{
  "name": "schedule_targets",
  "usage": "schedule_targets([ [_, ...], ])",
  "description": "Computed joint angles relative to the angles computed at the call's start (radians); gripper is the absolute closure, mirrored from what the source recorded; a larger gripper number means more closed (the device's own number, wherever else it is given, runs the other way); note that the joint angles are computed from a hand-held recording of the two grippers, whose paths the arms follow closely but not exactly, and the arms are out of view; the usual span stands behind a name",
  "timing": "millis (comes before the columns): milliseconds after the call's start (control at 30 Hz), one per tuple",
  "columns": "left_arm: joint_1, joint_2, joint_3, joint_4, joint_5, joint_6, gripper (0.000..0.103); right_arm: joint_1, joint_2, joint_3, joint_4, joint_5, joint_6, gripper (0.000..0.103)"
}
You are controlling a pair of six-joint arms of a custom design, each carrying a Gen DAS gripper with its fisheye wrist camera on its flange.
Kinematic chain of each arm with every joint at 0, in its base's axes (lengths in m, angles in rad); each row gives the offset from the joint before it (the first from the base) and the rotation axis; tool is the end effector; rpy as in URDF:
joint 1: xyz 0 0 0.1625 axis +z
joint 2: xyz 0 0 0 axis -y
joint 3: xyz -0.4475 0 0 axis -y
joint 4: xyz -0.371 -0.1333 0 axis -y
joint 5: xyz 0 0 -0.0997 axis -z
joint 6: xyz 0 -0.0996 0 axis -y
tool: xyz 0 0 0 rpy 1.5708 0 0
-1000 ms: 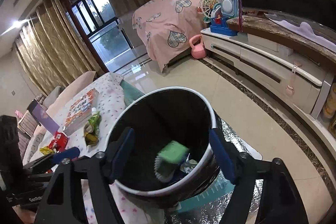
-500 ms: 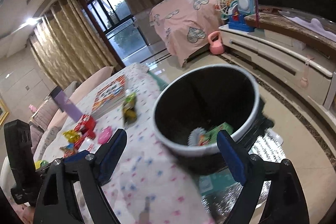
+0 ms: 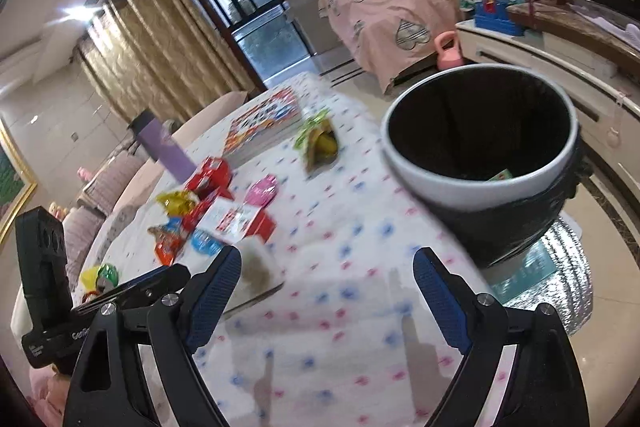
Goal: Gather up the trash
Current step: 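Move both tools back over the table toward the white sponge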
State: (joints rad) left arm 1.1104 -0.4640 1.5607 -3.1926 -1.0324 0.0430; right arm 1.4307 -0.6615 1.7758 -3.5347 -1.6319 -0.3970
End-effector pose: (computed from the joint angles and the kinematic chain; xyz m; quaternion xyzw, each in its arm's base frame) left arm -0.1453 -0.7079 0.0087 0.1650 0.9188 -0.2980 0.1994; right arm 0.0342 -0.6685 0.1136 0.1042 -0.9048 0.3898 0.1361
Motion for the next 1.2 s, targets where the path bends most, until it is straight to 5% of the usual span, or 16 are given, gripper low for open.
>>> schedule_targets([
  [533, 0.069, -0.075, 0.074, -0.056, 0.064, -0.035, 0.031, 0.047, 0.071, -0.051, 0.082, -0.017, -0.034, 0.014],
  [1033, 0.124, -0.027, -0.12, 0.041, 0.141, -0.021, 0.027, 0.066, 0.101, -0.114, 0.154, -0.026, -0.049, 0.015],
  [1200, 0.14, 0.013, -0.203, 0.08, 0.163, 0.014, 0.031, 0.069, 0.122, -0.158, 0.206, -0.038, -0.049, 0.023],
])
